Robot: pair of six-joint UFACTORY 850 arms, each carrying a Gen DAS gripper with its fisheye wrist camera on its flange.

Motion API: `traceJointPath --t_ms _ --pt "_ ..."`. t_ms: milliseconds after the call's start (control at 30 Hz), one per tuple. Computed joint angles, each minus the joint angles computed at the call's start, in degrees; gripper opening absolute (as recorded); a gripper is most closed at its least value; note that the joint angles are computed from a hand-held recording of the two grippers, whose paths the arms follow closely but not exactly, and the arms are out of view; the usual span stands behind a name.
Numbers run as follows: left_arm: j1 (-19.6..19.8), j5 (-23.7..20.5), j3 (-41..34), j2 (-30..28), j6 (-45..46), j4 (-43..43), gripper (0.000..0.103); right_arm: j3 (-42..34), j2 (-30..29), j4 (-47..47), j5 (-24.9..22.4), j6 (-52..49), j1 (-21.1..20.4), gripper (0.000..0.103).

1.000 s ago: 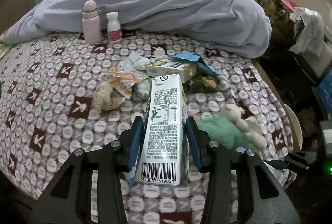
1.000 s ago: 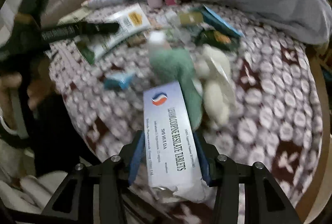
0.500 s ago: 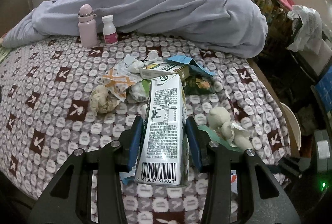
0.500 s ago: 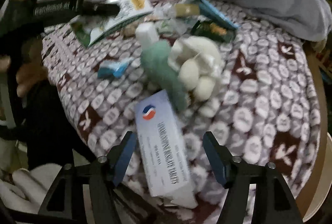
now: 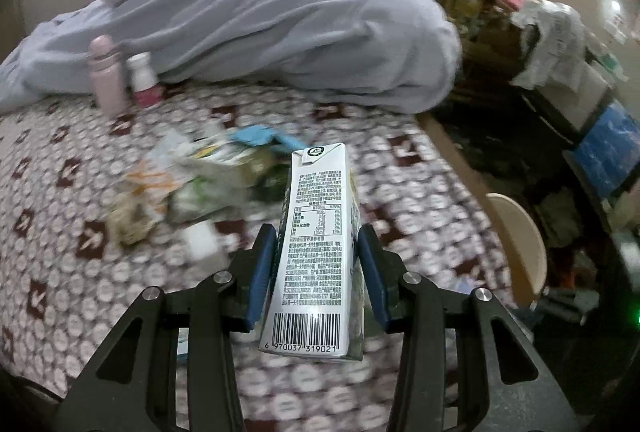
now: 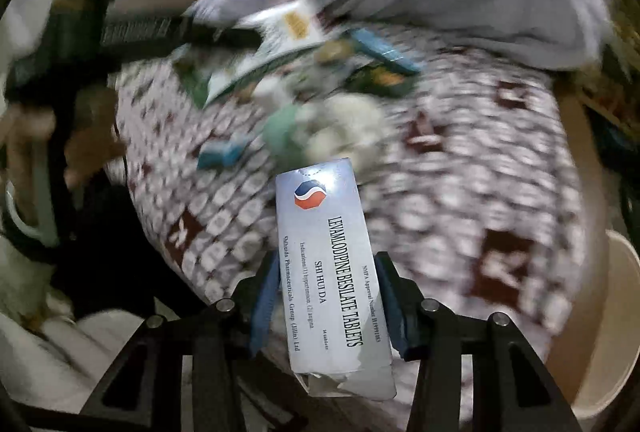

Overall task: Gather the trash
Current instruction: 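Carry the carton and medicine box with both grippers over the white bucket, then open the right gripper to drop the medicine box while left drops the carton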

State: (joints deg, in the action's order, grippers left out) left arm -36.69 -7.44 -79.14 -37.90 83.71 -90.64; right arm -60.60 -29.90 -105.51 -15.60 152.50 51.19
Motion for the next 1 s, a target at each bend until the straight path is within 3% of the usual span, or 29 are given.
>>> traceJointPath --t_ms 167,433,767,1000 --pt "-3.28 -2.87 -6.01 -3.69 -15.71 16.29 0.040 10.26 7.45 8.78 -8.84 4.32 -1.01 0.046" --pt "-9.17 -9.91 -19.05 -12.04 -35.15 35.72 0.040 19.90 12.44 19.49 -13.00 6.52 -5.00 0.046" --pt "-15.71 -17.21 -36.67 -23.88 -49.16 49.33 0.040 28.61 14.58 15.92 -11.63 18.71 -9.00 0.046" --pt "-17.08 -21.12 -44.74 -29.44 -49.02 45.49 0.045 30.69 14.30 17.33 -12.46 21.66 -9.77 0.049"
